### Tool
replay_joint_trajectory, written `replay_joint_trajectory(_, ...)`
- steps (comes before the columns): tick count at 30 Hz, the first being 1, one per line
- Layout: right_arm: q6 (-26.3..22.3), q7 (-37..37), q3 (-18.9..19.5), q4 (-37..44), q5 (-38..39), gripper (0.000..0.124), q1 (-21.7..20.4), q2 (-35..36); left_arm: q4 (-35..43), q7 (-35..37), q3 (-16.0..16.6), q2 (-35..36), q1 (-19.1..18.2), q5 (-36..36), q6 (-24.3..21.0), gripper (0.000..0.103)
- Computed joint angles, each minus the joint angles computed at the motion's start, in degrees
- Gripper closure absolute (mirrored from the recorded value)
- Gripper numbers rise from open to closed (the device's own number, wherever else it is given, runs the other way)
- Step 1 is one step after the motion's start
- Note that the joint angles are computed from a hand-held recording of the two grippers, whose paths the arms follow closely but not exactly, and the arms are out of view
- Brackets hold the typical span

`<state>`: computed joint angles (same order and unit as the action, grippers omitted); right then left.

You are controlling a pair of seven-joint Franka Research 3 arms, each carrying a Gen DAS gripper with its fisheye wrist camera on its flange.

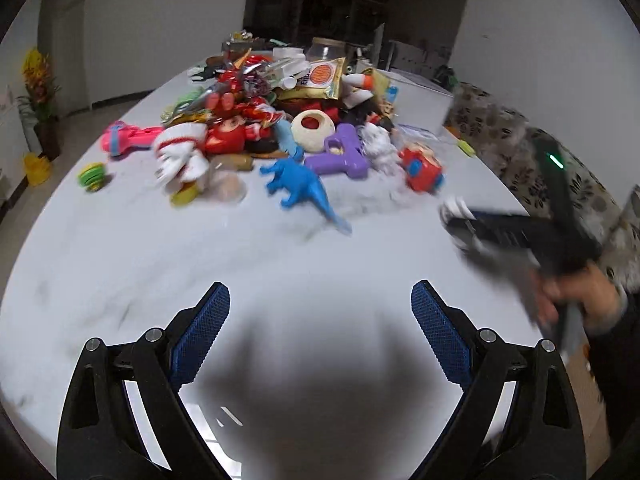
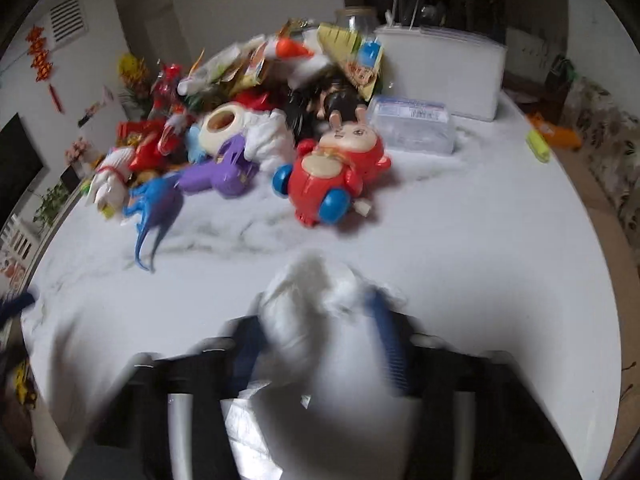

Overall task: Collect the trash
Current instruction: 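Grasp a white tissue with right gripper while left grasps the blue dinosaur toy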

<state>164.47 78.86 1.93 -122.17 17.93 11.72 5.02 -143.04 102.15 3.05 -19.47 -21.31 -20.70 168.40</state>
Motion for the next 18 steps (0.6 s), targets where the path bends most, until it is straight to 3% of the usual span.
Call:
replay_joint_trajectory(1,-1.68,-1.32,1.57,-0.23,2.00,0.115,-1.55,-0.64,2.89,-2.26,-1.38,3.12,1.40,1.30,-0.13,0.013)
replay_joint_trajectory(3,-3.65,-12.32,3.69,-1.22,17.64,0.115,-4.08,-2.14,8.45,-6.72,-4.28,8.98,4.23,4.23,-0.42,0.013)
replay_joint_trajectory(6,-4.60,-21.55,1.22,-5.49,29.64,0.115,-1.85,-6.18,18.07,-23.93,-10.76,18.00,11.83,21.41,-3.65,0.013)
replay_joint_trajectory(10,-5.33,-27.61,-1.05,-10.29,36.88,0.115,-0.28,-11.07,29.65,-36.41,-11.79,28.03,13.10,31.21,-11.29,0.017)
replay_joint_trajectory(12,-6.07,-29.36,-2.08,-12.10,39.09,0.115,0.40,-13.10,33.71,-44.72,-9.17,30.75,10.62,42.54,-14.06,0.037)
replay_joint_trajectory(13,-6.76,-30.57,-2.59,-12.74,40.50,0.115,0.79,-13.90,34.13,-44.49,-9.59,31.08,11.04,43.49,-13.79,0.049)
replay_joint_trajectory(18,-6.59,-35.59,-3.72,-15.18,47.37,0.115,2.86,-17.20,26.53,-36.89,-12.53,25.73,14.90,37.05,-8.52,0.052)
